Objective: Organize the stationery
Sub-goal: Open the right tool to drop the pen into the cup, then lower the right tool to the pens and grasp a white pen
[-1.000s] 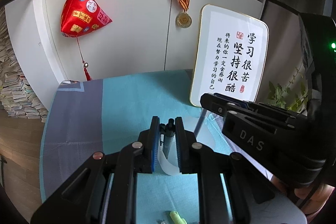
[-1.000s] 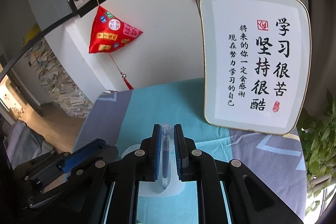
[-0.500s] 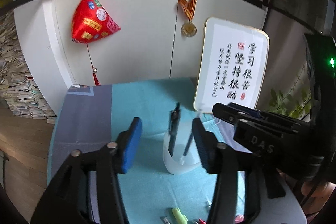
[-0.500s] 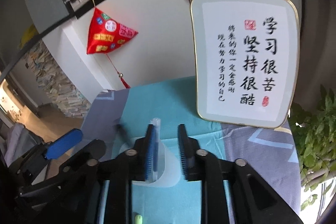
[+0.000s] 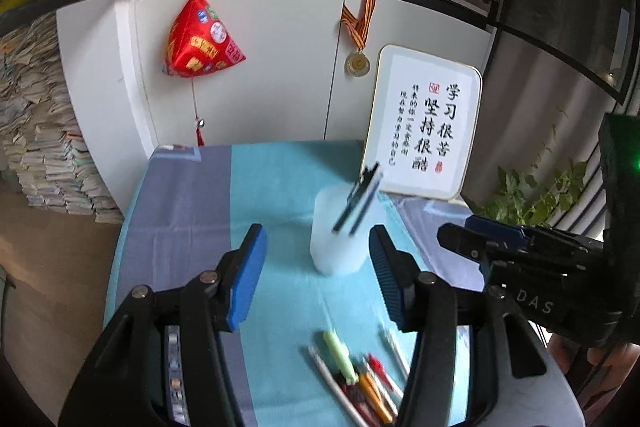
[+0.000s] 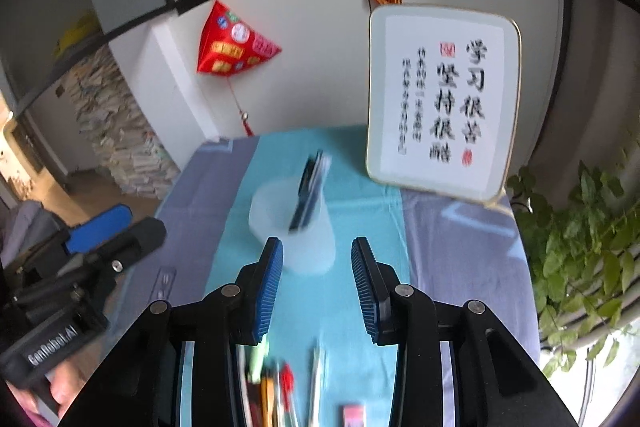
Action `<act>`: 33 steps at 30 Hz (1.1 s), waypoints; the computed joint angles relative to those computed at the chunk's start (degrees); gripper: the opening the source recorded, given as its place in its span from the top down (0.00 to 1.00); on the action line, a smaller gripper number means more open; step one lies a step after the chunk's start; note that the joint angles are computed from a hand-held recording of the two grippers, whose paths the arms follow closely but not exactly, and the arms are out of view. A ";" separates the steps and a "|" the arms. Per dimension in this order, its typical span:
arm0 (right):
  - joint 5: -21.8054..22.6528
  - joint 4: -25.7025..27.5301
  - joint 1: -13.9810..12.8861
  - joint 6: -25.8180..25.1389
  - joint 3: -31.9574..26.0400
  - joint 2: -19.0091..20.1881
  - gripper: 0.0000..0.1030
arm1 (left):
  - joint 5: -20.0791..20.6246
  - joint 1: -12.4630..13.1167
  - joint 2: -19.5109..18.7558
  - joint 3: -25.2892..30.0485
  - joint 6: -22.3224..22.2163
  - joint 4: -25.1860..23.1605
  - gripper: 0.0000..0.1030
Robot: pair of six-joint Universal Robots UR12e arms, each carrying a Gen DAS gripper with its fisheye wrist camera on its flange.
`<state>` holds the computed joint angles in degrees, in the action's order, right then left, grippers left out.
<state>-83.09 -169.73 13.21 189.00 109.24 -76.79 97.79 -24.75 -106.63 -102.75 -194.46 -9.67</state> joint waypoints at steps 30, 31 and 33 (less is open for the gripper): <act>-0.41 8.49 1.01 1.32 5.44 0.09 0.65 | -2.04 -0.81 -0.04 -5.54 -7.36 -10.58 0.62; -0.47 8.61 1.04 1.34 5.31 0.24 0.65 | -2.18 -0.74 -0.19 -5.41 -7.35 -10.81 0.63; -0.76 8.84 1.11 1.26 4.95 0.66 0.65 | -2.39 -0.69 -0.43 -5.18 -7.29 -11.17 0.63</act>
